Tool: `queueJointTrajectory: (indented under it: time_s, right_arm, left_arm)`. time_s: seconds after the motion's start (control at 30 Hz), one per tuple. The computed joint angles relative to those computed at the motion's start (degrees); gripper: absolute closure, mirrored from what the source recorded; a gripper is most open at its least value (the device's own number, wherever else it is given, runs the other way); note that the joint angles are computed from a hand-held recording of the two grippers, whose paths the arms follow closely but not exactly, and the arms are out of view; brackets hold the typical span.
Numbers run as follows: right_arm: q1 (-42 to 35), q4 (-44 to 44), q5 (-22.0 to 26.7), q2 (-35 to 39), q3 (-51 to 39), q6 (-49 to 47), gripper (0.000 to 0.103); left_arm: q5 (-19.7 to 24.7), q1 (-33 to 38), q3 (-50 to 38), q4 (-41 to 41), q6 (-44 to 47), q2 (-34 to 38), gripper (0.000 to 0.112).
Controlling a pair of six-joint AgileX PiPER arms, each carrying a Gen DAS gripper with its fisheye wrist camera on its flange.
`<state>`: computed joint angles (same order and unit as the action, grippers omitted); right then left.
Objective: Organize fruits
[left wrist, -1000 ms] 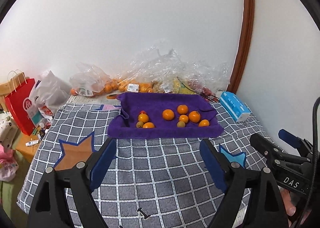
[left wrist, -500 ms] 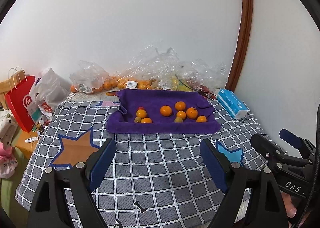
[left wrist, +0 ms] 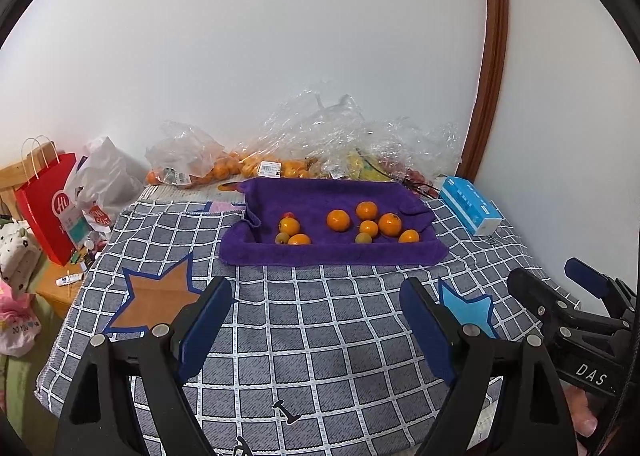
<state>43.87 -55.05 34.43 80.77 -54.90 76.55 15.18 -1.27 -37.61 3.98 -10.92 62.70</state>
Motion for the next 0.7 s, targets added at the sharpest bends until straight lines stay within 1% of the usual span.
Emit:
queueJointTrajectory:
  time_s: [0.17,0.37,0.4,0.47,0.53,0.7]
  right_arm:
    - [0.1,-0.5,0.0,-0.2,0.2,0.4,0.001]
    - [0.3,-0.7,0.2,-0.3,0.3,0.7,0.001]
    - [0.3,-0.8,0.3,-0.2,0.2,0.8,0.001]
    - [0.2,-0.7,0.1,-0.4,0.4,0.8,0.001]
    - [0.1,-0.9,0.0,-0.5,0.6,1.1,0.001]
    - [0.1,-1.0,-0.1,-0.7,0.6,1.1,0.001]
  left_arm:
    - [0.0,-0.3,0.0,1.0,-1.5,0.0,0.027]
    - [-0.3,0.0,0.3,0.4,-0.3,-0.1,0.027]
    - [-0.3,-0.1,0.3,1.3,-1.5,-0.1,0.027]
    - [-0.4,0.2,0.3,0.0,-0.2,-0.1,0.027]
    - [-0.4,0.2,0.4,1.1,-0.9,-0.1,0.027]
    - [-0.2,0.1,0.2,0.7,-0.5,-0.2,0.027]
